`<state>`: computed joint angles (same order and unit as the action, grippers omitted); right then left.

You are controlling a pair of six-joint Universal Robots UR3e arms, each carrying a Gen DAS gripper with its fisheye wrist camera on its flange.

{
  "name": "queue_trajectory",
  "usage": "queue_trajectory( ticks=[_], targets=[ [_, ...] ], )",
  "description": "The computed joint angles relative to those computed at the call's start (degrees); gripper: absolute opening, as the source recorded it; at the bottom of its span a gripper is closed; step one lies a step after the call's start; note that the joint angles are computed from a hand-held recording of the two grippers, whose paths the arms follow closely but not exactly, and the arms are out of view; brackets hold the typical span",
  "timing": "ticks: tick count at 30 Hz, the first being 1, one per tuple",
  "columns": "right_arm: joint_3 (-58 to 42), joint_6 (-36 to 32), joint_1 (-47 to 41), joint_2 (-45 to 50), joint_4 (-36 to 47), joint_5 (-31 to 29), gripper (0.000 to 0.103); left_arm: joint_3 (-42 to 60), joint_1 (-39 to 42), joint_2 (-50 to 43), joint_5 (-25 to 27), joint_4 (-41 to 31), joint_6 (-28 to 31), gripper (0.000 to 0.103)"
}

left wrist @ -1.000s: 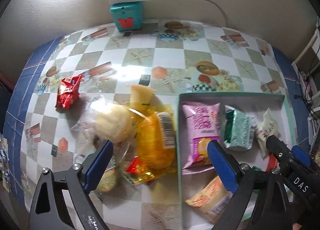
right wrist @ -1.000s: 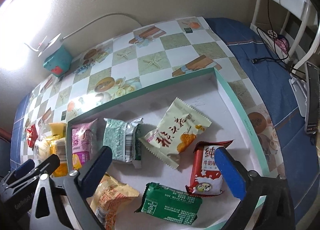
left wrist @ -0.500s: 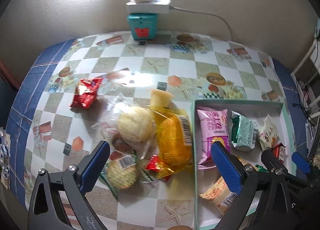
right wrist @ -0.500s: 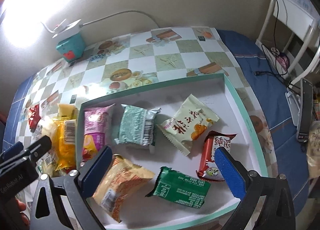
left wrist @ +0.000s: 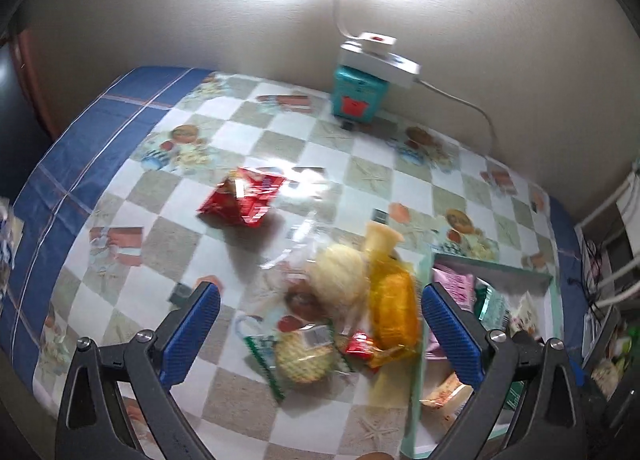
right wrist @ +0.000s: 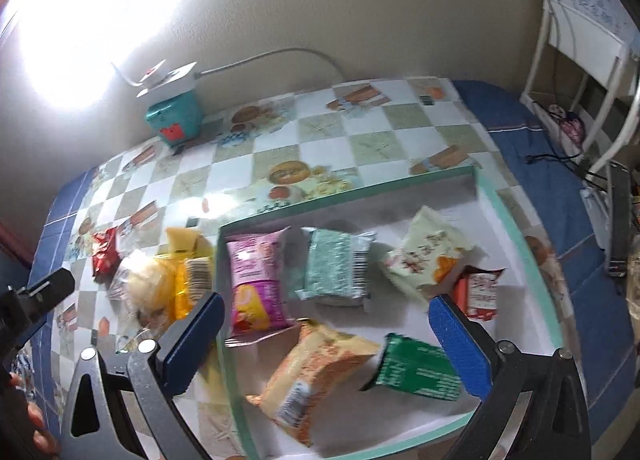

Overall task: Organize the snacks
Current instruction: 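Grasp the round cracker bag with green edge using the left gripper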

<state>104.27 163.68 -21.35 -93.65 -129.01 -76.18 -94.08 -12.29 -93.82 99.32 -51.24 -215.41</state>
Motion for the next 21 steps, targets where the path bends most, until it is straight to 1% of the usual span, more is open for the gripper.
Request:
queue_trajectory(
  ticks=[3,7,12,15,18,21],
  targets=[
    [0.05,0.24,0.82,0.62,0.89,2.38,0.103,-3.21,2.9,3.0,-0.24,0.01,0.46,0.101],
    [0.43,2.55,3.88,1.76,-0.65,2.05,0.103,-7.61,6.78,7.39,1.11,-0.65,-0.16,0.101],
    [0.08,4.38,9.36,3.5,-3.22,0.7,0.103,-14.88,14.12,13.71,-3.52,0.78,1.31,0.101],
    [-0.34,3.91,12.06,4.53,-3.51,1.14,0.103,-16.52,15.43,14.64,-2.13,0.47,1.66,0.101],
    [-0.94,4.09,14.14,5.91,-3.45,1.23,0.103,-18.48,17.54,15.77,-3.56,0.6,1.6,0.101],
    [-1.79,4.79,16.17,7.79,-3.51,-0.2,0.103,-19.33,18.19,15.14,-4.74,0.41,1.93,0.101]
  ],
)
